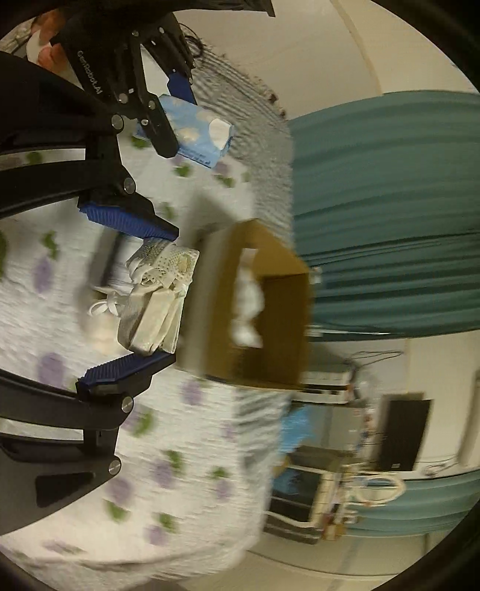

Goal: Organize soft objects
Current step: 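Lower both held items into the cardboard box and open both tools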

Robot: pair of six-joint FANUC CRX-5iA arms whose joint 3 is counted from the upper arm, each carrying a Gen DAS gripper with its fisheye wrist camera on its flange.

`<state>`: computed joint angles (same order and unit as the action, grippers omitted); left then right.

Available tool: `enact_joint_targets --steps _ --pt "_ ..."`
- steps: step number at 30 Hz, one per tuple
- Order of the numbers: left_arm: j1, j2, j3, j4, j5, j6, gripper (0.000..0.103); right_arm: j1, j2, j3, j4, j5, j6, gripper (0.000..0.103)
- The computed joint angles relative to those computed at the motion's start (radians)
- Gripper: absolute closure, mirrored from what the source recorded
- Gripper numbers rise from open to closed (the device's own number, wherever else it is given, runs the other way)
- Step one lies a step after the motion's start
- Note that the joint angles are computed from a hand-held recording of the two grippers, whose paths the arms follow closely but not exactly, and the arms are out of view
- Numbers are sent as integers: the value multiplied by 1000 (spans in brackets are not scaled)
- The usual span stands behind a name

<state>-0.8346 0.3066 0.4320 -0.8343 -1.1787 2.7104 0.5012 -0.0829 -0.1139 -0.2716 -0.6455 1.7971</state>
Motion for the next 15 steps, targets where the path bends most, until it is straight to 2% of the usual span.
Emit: enact_joint_targets --steps 5,8,11,15 --pt "55 43 123 -25 14 -97 53 -2 77 143 33 27 27 44" --pt "122 71 170 33 76 -150 53 -8 140 231 23 45 47 44" --pt "181 120 226 85 110 -215 53 -16 223 329 6 34 67 44" --pt "232 209 317 114 95 -268 53 -32 373 491 -14 -33 56 44"
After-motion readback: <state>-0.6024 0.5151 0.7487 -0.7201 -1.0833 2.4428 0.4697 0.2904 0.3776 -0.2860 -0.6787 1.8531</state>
